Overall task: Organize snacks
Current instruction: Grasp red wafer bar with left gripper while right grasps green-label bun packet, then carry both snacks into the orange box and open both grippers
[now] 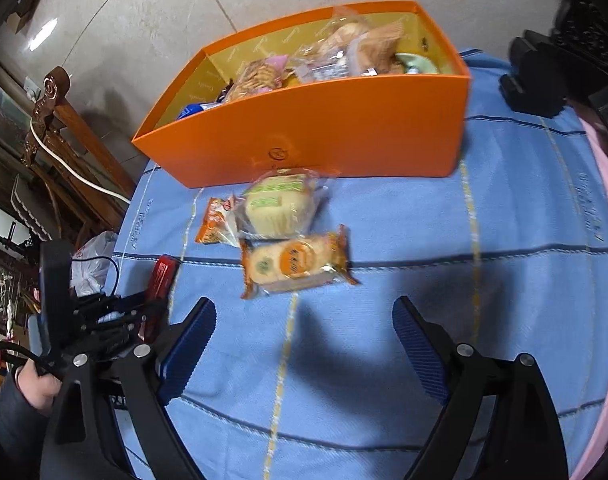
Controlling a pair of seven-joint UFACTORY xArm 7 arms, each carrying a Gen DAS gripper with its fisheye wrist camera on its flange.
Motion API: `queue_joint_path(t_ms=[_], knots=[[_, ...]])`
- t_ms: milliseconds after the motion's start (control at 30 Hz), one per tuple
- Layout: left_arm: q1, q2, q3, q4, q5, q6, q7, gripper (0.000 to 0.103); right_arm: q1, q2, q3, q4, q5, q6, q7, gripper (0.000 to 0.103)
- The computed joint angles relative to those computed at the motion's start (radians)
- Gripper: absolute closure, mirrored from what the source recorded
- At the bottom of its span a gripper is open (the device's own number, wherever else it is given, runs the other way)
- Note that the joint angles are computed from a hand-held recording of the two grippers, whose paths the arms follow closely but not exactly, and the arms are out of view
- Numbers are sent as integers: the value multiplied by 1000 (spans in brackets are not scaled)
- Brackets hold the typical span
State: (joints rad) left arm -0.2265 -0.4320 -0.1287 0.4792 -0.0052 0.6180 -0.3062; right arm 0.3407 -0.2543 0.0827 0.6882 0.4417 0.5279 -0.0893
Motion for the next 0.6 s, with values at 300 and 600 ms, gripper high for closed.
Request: queue_joint_path(t_ms=[300,600], knots=[[-23,27,-38,32,0,4,-86,80,-15,280,73,228,-226,-77,198,13],[-34,56,-38,39,19,20,-152,80,-6,445,85,342,-376,-23,302,19]])
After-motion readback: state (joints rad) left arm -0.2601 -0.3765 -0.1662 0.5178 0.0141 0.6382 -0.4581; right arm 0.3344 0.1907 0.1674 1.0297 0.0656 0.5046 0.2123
